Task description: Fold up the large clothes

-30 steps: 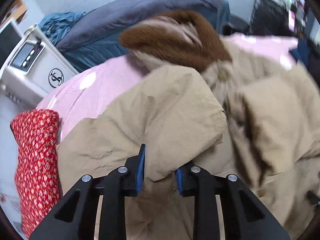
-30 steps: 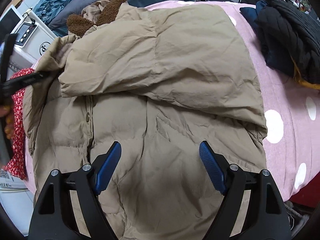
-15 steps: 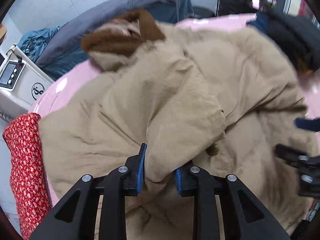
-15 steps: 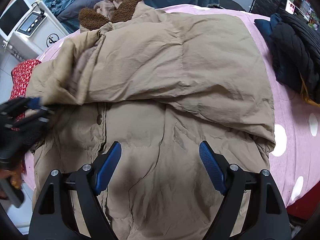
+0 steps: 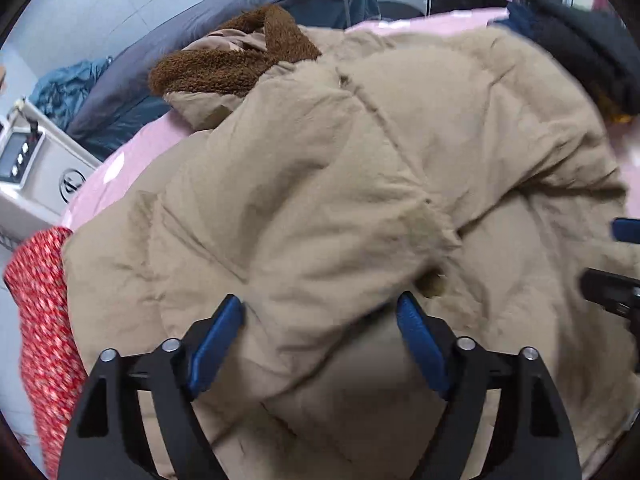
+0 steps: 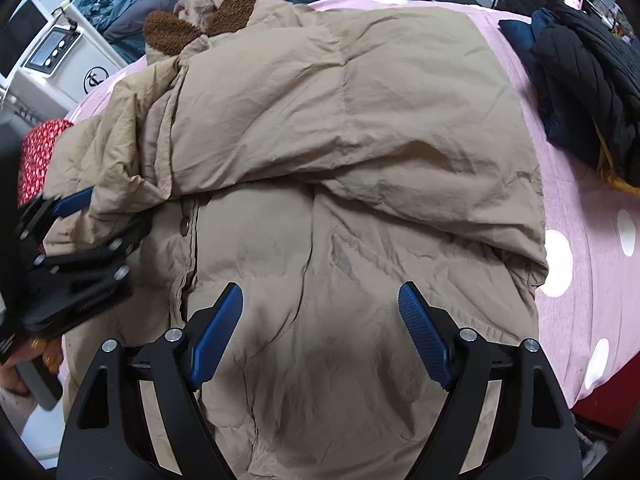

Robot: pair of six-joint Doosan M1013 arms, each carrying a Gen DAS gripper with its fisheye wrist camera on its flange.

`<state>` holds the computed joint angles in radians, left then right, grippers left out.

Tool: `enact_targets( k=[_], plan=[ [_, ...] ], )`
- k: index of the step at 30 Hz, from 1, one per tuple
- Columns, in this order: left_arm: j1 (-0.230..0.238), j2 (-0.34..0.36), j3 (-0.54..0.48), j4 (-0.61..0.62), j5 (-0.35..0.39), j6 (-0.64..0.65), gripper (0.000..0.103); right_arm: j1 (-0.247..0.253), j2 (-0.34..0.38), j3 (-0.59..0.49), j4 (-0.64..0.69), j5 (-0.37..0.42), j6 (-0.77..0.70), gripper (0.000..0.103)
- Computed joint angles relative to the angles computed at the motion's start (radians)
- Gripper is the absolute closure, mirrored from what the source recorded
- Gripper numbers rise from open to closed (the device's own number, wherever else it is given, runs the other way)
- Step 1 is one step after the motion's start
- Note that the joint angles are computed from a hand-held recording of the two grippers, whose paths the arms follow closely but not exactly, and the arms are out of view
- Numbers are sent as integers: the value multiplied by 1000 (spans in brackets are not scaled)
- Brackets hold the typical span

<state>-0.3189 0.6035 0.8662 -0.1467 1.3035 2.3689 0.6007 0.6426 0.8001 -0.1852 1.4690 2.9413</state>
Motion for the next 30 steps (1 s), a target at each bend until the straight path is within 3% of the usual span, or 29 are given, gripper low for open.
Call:
enact_targets(
  k=[3, 9, 17, 21, 23, 25, 27, 30],
  plan=[
    [17, -15, -7, -56, 14, -7, 18, -2, 0, -8, -14, -6, -2, 23],
    [45, -12, -53, -115, 13, -75, 17, -14, 27, -79, -36, -21, -55, 23],
    [52, 51, -158, -5, -13, -213, 20, -43, 140, -299, -34, 6, -208, 23],
    [47, 110, -238, 70, 45, -282, 21, -56, 242, -484, -26, 90, -307, 23],
    [41, 134, -257, 97, 85, -287, 21, -66, 316, -600, -10, 192, -346, 22],
    [36, 134, -234, 128, 73, -283, 19, -79, 329, -596, 36, 227, -315, 19],
    [30, 132, -213, 152, 55, -280, 17, -92, 287, -487, 82, 168, -256, 14],
    [26, 151, -230, 168, 80, -304, 13, -94, 339, -572, 88, 246, -288, 11]
  ],
)
